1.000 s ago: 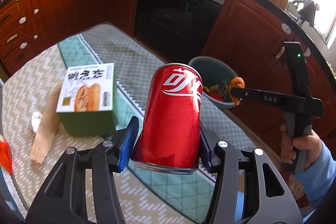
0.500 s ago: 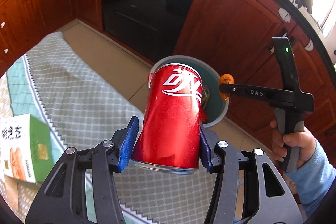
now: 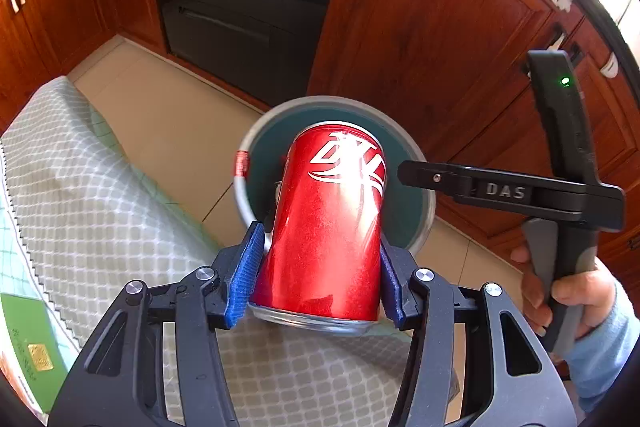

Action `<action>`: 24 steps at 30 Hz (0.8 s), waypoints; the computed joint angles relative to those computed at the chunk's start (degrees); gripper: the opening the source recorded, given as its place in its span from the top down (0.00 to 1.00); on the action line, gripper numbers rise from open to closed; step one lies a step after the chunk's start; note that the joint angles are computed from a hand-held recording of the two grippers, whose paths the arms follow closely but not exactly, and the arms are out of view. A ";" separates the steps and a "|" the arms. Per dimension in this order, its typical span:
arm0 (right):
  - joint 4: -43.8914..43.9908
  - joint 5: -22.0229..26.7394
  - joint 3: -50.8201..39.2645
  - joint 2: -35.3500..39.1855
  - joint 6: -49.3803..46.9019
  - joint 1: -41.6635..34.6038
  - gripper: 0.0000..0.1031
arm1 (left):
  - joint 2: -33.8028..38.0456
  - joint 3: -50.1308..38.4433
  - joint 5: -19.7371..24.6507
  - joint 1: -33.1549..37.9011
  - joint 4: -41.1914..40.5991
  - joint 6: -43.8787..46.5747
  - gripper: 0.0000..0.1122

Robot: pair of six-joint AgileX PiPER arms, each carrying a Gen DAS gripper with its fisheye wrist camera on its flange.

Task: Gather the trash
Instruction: 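Carry can and orange over the teal bin and open both tools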

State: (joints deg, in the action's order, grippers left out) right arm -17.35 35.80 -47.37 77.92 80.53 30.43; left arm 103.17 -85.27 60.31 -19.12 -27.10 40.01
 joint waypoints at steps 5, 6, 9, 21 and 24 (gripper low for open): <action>-1.55 2.24 -0.03 -2.24 1.92 0.43 0.24 | 3.20 -2.05 -1.23 -3.70 1.41 -2.62 0.52; -1.35 2.55 -0.21 -2.43 1.72 0.22 0.24 | 4.00 -2.50 -1.48 -4.42 1.61 -3.18 0.52; -2.11 3.24 0.11 -3.49 3.16 0.37 0.19 | 6.64 -4.15 -1.52 -6.00 2.20 -4.49 0.52; -2.79 5.99 1.54 -5.69 5.10 0.22 0.16 | 10.93 -5.87 -4.65 -11.78 7.15 -7.45 0.32; -2.31 5.92 1.37 -5.11 4.76 0.09 0.16 | 10.37 -4.91 -4.41 -11.17 6.72 -7.17 0.32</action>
State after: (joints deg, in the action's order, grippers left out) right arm -19.66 41.72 -45.99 72.82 85.29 30.52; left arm 113.55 -90.18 55.90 -30.29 -20.38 32.84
